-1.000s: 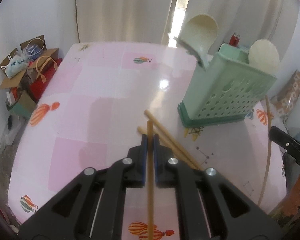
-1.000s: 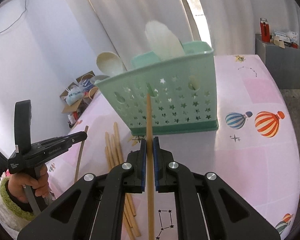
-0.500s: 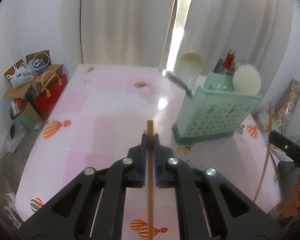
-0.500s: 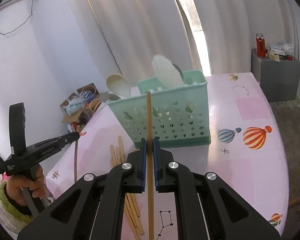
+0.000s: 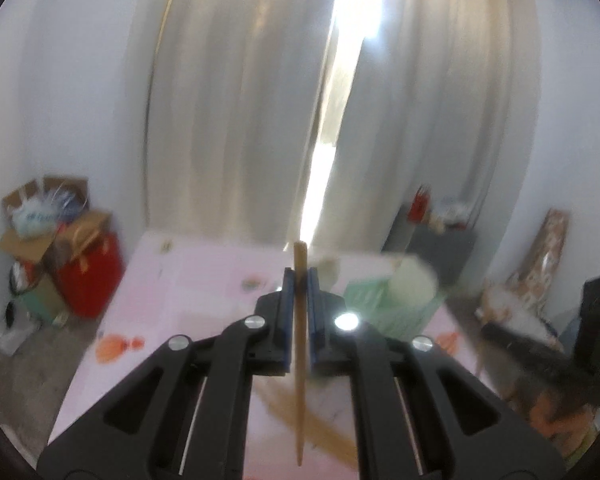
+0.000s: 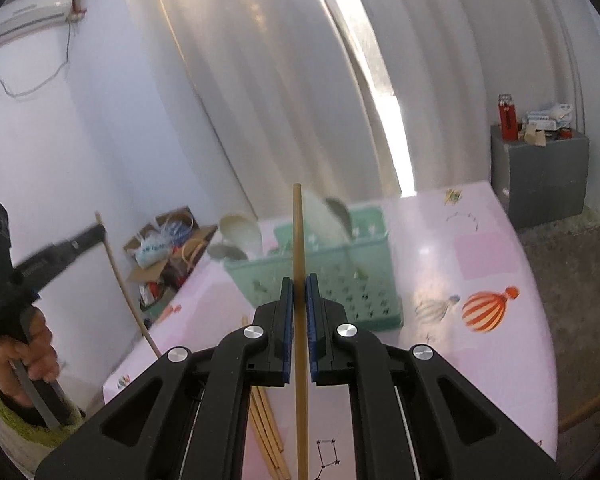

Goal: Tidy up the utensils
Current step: 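Drop the chopstick into the holder with the left tool while the right tool carries its chopstick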

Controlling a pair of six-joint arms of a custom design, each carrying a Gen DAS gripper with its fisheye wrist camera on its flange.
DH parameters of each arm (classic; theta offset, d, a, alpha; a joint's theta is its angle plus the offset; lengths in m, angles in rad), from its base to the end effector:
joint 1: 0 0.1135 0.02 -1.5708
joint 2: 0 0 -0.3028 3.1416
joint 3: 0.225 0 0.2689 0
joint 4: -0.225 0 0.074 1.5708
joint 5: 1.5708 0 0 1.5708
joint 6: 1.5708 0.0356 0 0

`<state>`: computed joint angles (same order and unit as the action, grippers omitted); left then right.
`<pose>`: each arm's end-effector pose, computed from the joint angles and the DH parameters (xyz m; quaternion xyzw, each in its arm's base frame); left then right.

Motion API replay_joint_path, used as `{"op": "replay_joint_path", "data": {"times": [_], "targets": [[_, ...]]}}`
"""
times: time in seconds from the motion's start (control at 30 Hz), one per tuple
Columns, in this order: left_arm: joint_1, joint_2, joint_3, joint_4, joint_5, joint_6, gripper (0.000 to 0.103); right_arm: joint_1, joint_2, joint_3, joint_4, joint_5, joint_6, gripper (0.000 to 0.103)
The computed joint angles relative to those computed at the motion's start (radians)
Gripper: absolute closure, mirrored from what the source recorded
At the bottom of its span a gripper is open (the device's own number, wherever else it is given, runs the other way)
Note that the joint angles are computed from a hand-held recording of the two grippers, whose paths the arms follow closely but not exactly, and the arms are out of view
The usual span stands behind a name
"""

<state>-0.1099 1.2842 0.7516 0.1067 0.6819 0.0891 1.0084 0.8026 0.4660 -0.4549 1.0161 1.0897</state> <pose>0.2791 -0.0534 0.2805 0.2589 0.7703 -0.2864 0.5076 0.1013 0.1040 0.2353 0.2175 0.8000 0.0634 0.5555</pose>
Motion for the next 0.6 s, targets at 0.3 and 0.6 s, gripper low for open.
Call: {"op": "replay_joint_path", "data": {"times": [0.3,0.6], "targets": [[-0.161,-0.009,0.109,0.161,-0.018,-0.185,0.099,0.044,-0.120,0.002,-0.123,0.085,0.056,0.096],[-0.385,0.207,0.184,0.422,-0.281,-0.277,0.099,-0.055,-0.246,-0.060,-0.025,-0.006,-0.076,0.096]]}}
